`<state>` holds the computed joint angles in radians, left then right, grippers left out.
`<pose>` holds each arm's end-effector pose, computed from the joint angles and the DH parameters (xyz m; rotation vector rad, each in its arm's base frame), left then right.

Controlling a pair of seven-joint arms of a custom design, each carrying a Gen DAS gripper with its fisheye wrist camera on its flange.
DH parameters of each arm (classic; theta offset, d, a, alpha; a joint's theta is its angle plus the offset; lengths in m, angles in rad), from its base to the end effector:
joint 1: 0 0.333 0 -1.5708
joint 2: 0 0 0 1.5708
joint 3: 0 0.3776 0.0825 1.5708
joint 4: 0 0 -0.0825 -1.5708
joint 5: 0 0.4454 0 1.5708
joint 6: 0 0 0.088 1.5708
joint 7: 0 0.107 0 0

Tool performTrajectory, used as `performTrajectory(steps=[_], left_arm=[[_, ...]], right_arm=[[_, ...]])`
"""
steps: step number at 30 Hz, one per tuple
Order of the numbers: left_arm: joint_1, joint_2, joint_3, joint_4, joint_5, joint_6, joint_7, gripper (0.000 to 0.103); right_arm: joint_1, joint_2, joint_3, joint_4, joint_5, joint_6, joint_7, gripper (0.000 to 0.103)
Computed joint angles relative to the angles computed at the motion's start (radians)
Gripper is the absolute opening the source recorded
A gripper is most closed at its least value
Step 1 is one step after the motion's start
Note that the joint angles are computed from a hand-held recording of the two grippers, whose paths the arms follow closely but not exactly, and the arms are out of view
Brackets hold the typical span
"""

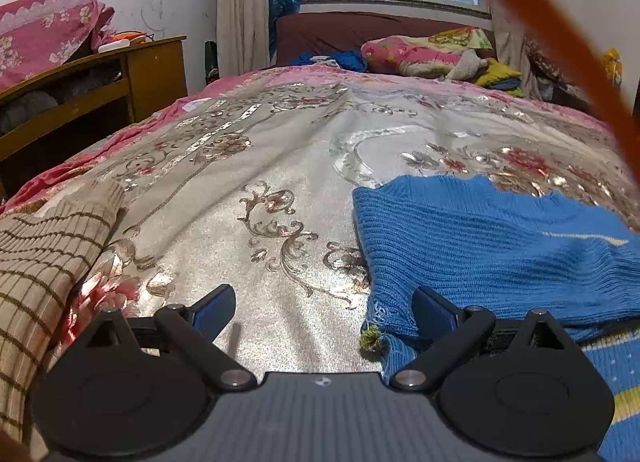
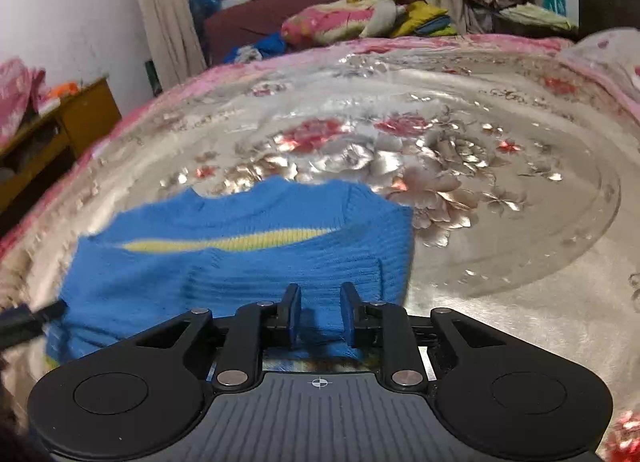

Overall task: Fold small clothes
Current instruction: 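Pinch the folded sleeve with the right gripper, straighten it, release, then move both grippers to the sweater's ribbed hem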

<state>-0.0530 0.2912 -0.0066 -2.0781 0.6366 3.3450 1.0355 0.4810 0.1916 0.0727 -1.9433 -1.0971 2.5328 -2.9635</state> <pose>0.6751 -0.1042 0.4078 -1.4980 1.8523 -0.9428 0.5854 0.3704 0.4504 -1.3560 2.0183 -0.7606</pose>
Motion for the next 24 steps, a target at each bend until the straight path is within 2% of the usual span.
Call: performTrajectory(steps=[2, 5, 7, 9, 13, 18, 19, 21, 23, 24], left_arm=[[0.006, -0.001, -0.008, 0.0, 0.003, -0.007, 0.0, 0.101], [0.027, -0.004, -0.029, -0.001, 0.011, -0.01, -0.005, 0.101], [0.012, -0.007, -0.013, -0.004, 0.011, -0.009, -0.001, 0.101], [0.006, -0.011, -0.008, -0.007, 0.011, -0.011, 0.001, 0.101], [0.019, -0.03, -0.022, -0.027, 0.023, -0.014, 0.005, 0.101], [0.012, -0.067, -0.018, -0.067, 0.026, -0.012, 0.012, 0.101], [0.03, -0.075, -0.037, -0.073, 0.031, -0.014, 0.008, 0.101], [0.109, -0.094, -0.116, -0.089, 0.056, -0.019, -0.01, 0.101], [0.155, -0.115, -0.16, -0.111, 0.077, -0.014, -0.028, 0.101], [0.199, -0.127, -0.202, -0.122, 0.1, -0.015, -0.045, 0.101]], right_arm=[[-0.008, 0.01, 0.006, 0.002, 0.069, -0.01, -0.048, 0.023], [0.006, -0.006, -0.002, -0.01, 0.02, -0.002, 0.037, 0.024], [0.008, -0.02, 0.0, -0.025, -0.017, 0.02, 0.072, 0.026], [0.007, -0.024, 0.012, -0.029, 0.002, 0.017, 0.027, 0.03], [-0.005, -0.024, 0.034, -0.038, 0.155, 0.013, -0.114, 0.031], [0.009, -0.075, 0.037, -0.097, 0.129, 0.042, -0.031, 0.031], [0.012, -0.089, 0.04, -0.109, 0.116, 0.045, -0.015, 0.031], [0.016, -0.117, 0.05, -0.129, 0.091, 0.044, 0.009, 0.031], [0.017, -0.153, 0.062, -0.156, 0.067, 0.046, 0.04, 0.031], [0.017, -0.172, 0.069, -0.17, 0.055, 0.047, 0.055, 0.032]])
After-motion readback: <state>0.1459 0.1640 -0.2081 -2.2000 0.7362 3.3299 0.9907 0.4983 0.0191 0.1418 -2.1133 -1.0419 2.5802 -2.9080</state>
